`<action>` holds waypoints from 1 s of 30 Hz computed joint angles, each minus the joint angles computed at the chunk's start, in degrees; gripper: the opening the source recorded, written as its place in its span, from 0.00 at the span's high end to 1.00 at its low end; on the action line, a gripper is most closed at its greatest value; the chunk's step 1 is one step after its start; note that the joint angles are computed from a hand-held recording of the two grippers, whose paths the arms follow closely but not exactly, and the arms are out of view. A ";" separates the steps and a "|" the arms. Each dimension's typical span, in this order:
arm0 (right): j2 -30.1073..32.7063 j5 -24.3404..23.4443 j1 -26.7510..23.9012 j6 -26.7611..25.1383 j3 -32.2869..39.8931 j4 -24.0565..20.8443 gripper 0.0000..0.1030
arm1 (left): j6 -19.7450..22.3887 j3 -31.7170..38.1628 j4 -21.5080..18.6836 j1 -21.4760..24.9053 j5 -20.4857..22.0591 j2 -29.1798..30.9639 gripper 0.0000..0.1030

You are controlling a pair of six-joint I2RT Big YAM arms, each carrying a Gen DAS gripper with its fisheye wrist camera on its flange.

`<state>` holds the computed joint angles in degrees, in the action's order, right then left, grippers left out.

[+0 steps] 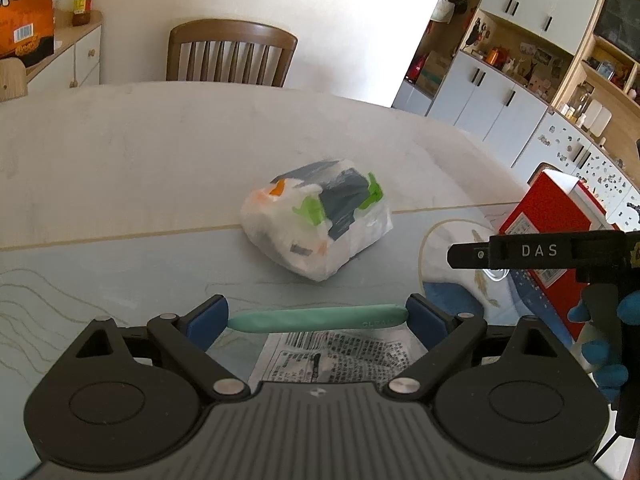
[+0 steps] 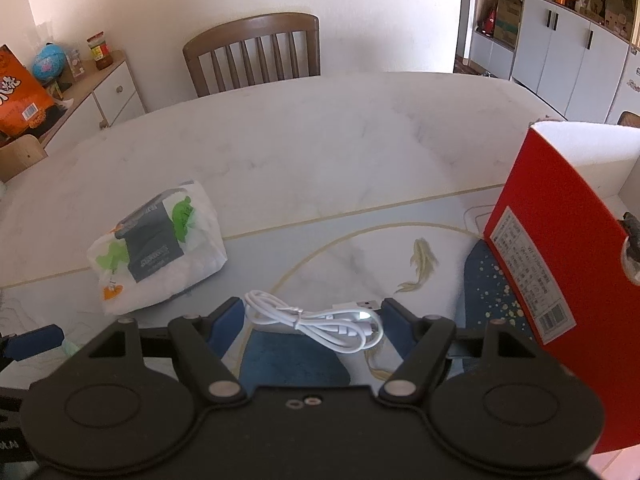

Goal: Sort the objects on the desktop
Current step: 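Carry the green stick and white cable over the red shoebox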

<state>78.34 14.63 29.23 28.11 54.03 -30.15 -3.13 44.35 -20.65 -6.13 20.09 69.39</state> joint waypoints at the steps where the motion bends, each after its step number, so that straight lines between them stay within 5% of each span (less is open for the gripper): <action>1: -0.47 -0.03 0.02 -0.10 -0.15 -0.02 0.27 | 0.00 0.09 -0.06 -0.16 -0.11 -0.17 0.07; 17: -11.26 -1.99 -0.54 -2.34 -3.29 -3.23 0.27 | -0.61 0.62 -3.33 -4.69 -4.01 -6.51 0.07; 30: -22.66 -6.17 -5.35 -7.22 -6.21 -8.19 0.27 | -5.58 1.94 -6.18 -14.25 -11.04 -11.12 0.07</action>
